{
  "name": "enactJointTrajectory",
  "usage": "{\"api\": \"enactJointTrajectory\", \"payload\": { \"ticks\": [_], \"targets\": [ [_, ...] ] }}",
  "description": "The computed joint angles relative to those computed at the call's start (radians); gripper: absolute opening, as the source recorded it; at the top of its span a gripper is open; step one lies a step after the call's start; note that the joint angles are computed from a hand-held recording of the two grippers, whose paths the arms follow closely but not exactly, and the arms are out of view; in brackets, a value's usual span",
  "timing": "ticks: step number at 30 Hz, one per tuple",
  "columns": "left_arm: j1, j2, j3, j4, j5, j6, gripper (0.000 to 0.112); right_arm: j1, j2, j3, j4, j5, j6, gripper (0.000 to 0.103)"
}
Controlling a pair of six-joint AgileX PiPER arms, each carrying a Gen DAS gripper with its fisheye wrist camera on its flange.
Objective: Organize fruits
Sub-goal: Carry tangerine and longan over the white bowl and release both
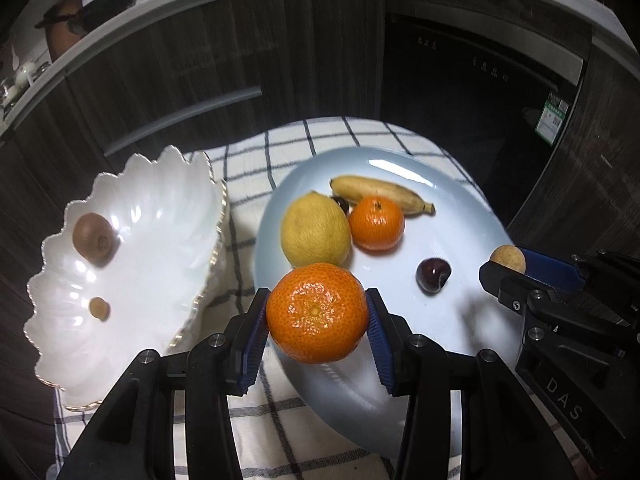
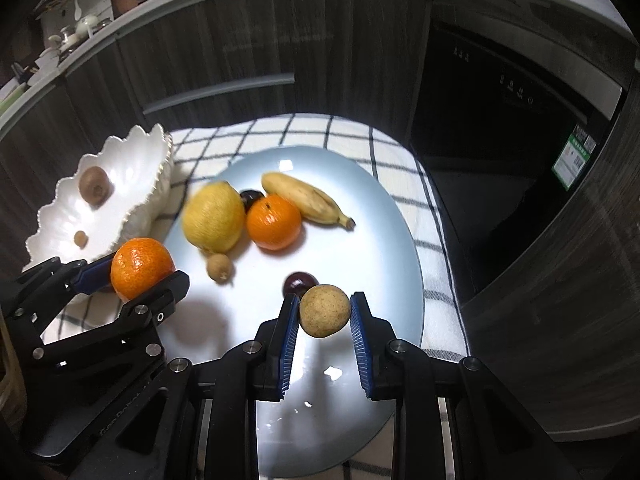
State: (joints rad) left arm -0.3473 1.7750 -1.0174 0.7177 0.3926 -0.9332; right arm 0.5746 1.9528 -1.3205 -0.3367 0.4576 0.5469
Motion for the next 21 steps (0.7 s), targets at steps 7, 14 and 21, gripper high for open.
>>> {"api": "enactJointTrajectory", "payload": {
  "ticks": [7,14,21],
  "targets": [
    [0.033,-0.106,0.041,-0.026,0.010,0.043,0.046,0.047,-0.037,-0.038,-0.025,0.039,0.022,0.027],
    [0.134,-0.218,0.095,-0.099,-0.007,0.154,0.046,0.123,-0.020,-0.151,-0.024,0.101,0.022,0.027],
    [0.317,-0.297,0.147,-0.255,-0.045,0.378,0.046,0.216,0.090,-0.358,0.007,0.177,-0.008,0.027]
  ]
}}
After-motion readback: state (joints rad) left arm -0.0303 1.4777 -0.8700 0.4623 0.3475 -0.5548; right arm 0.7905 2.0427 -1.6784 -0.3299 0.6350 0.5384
